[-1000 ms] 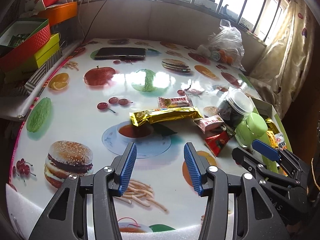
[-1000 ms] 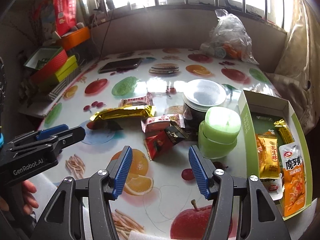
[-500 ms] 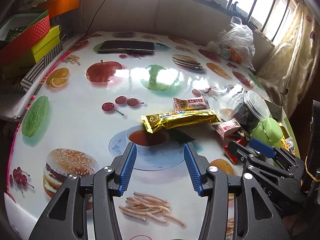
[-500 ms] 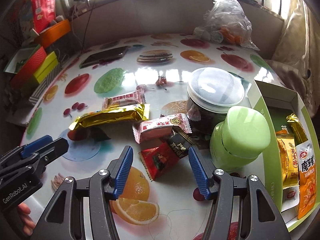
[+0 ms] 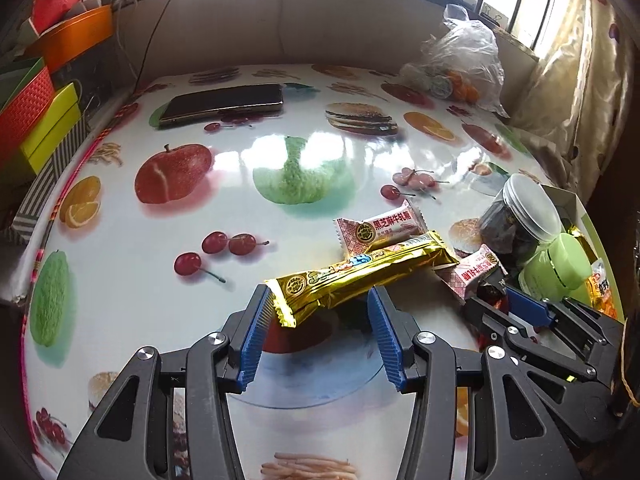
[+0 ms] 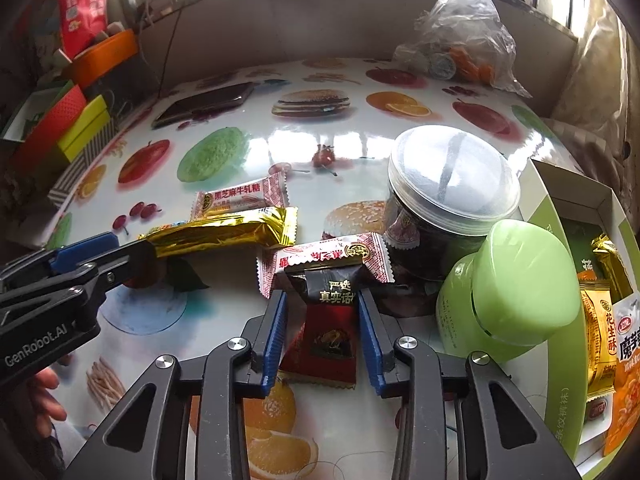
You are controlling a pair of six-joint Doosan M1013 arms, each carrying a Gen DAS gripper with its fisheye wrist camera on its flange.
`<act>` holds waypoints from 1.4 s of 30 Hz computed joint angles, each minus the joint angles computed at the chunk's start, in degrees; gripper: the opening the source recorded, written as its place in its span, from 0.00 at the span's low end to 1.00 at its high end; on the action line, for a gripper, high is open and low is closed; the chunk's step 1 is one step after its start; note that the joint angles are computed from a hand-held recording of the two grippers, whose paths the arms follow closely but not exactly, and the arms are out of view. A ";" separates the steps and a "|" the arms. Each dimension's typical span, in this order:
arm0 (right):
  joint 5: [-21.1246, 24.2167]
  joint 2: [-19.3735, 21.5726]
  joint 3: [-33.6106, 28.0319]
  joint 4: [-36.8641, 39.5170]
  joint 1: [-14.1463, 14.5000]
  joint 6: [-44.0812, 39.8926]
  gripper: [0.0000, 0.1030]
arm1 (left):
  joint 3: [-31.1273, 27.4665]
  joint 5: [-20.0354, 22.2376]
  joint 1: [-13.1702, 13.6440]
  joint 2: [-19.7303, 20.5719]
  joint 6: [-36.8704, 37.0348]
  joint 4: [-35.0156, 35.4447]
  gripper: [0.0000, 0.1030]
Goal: Organize snacks
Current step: 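Close the right tool on the red-black packet while the left reaches the gold bar, then close the left tool on the gold bar while the right holds the red-black packet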
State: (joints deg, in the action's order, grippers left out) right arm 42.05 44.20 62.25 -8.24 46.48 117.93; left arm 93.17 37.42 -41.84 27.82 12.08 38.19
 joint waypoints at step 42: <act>-4.65 -3.62 6.28 8.68 -1.70 -4.45 0.23 | -9.81 1.04 1.11 6.29 30.92 -12.83 0.49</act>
